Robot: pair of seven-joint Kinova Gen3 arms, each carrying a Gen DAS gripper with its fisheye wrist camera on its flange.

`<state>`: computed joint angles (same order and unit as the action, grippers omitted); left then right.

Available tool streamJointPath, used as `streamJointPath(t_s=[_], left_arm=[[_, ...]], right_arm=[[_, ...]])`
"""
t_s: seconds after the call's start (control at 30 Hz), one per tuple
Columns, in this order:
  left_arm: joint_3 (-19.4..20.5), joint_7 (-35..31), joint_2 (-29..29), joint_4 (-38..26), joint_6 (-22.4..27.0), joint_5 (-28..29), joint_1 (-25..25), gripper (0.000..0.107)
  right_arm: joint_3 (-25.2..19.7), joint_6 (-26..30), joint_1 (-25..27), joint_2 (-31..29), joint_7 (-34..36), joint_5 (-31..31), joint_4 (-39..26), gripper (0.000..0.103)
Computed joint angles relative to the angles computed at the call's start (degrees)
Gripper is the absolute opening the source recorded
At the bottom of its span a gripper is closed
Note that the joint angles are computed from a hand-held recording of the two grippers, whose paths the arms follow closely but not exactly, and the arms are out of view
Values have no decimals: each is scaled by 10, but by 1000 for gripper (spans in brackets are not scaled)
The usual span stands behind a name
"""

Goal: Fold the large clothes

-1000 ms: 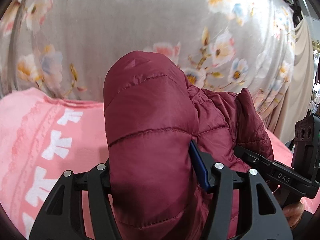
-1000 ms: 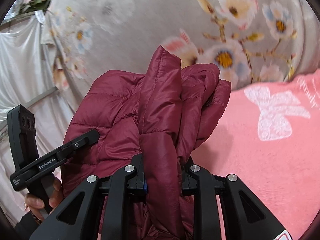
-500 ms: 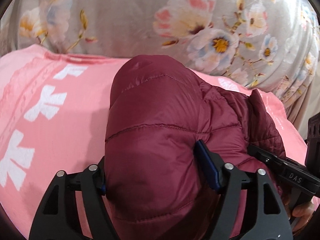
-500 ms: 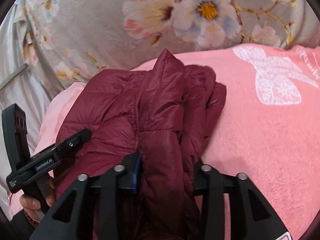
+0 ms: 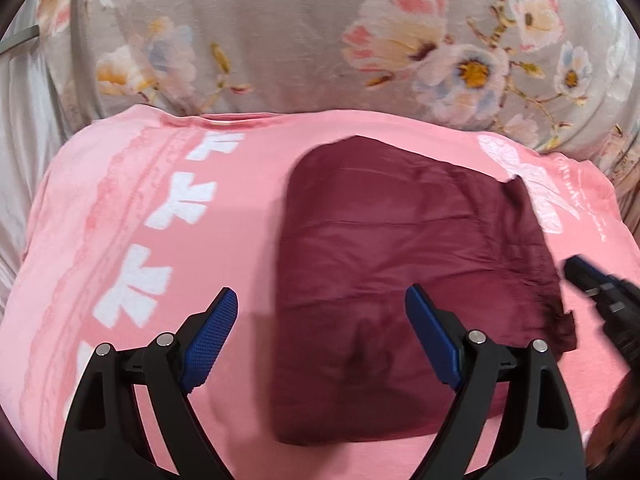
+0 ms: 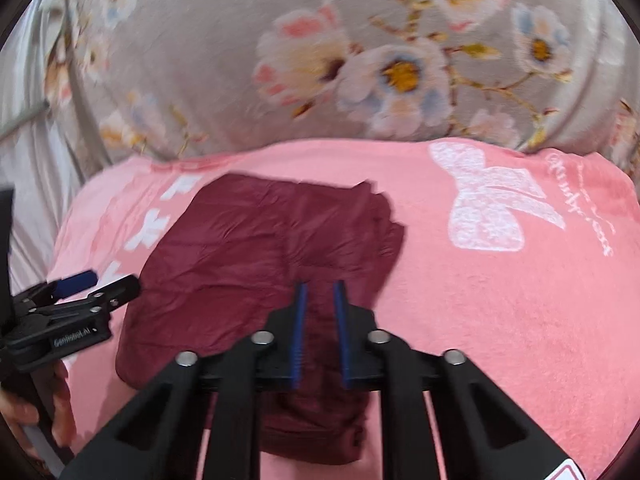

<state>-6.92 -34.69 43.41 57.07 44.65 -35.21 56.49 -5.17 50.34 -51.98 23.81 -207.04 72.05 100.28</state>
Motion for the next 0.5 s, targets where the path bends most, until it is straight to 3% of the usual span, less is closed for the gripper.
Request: streamJointPath(t_s=[0.17, 0.27, 0.5], left_arm=[[23, -7, 40, -55, 50, 38, -10, 84], [-8, 44, 45, -27, 29, 33, 10, 93], [-44, 121, 58, 12, -5, -18, 43, 97]], right_arm=[[9, -15, 1, 38, 14, -48, -18, 5], [21, -3, -18, 53, 7, -45, -18, 5], [32, 5, -33, 71, -11, -29, -13, 4]])
